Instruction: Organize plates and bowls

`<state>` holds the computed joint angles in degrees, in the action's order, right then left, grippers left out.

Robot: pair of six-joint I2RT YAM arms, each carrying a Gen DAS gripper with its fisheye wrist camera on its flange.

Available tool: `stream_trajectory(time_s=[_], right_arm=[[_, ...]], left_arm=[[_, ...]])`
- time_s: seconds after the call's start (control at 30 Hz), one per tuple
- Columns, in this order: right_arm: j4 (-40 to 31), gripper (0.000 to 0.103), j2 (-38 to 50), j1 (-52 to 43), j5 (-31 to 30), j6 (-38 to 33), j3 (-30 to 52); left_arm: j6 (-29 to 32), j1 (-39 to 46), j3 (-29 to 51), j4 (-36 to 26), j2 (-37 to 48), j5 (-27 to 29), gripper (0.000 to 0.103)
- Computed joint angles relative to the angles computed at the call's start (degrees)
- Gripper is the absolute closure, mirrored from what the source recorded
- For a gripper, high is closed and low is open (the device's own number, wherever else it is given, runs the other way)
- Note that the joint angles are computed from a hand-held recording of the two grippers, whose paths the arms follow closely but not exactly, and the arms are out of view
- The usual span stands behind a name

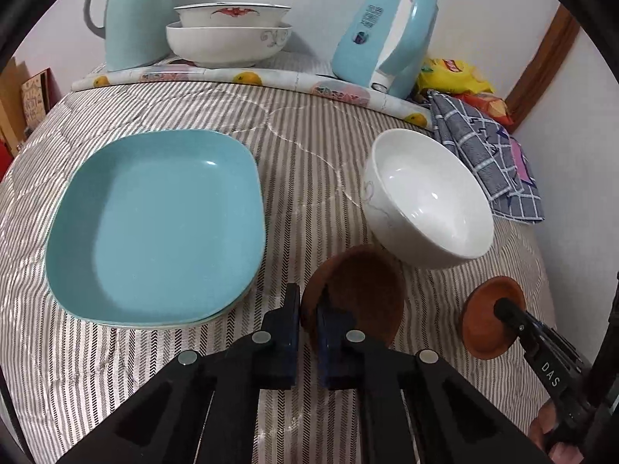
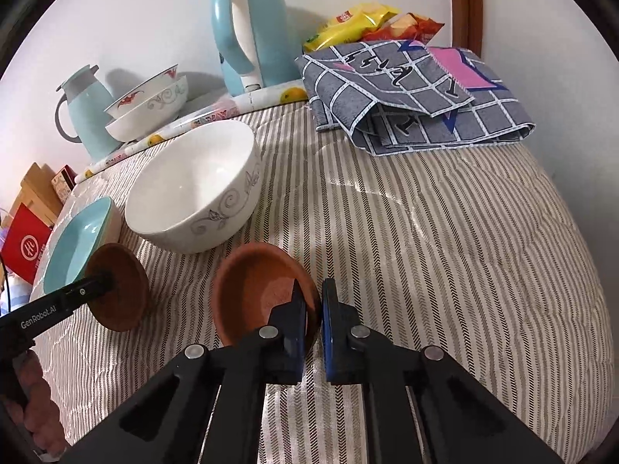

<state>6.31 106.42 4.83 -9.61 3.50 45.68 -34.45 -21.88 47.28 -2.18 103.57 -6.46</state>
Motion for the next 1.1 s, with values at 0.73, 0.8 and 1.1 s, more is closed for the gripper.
stream_trajectory(time_s=[0.73, 0.8, 1.1], right_arm=[[-5.9, 0.095, -15.3, 2.1, 1.2, 2.7, -3.6], [-6.9, 0.095, -16.5, 2.6, 1.6, 3.0, -3.0], [-9.4, 0.095, -16.7, 4.7, 2.9, 3.9, 0.8]], left_arm=[[1.8, -0.5, -2.3, -5.0, -13.5, -0.8, 0.095], [2.2, -0.5, -2.2, -5.4, -14.4, -1.0, 0.095], [3.5, 1.3, -1.1, -6.8, -16.3, -0.9, 0.095]])
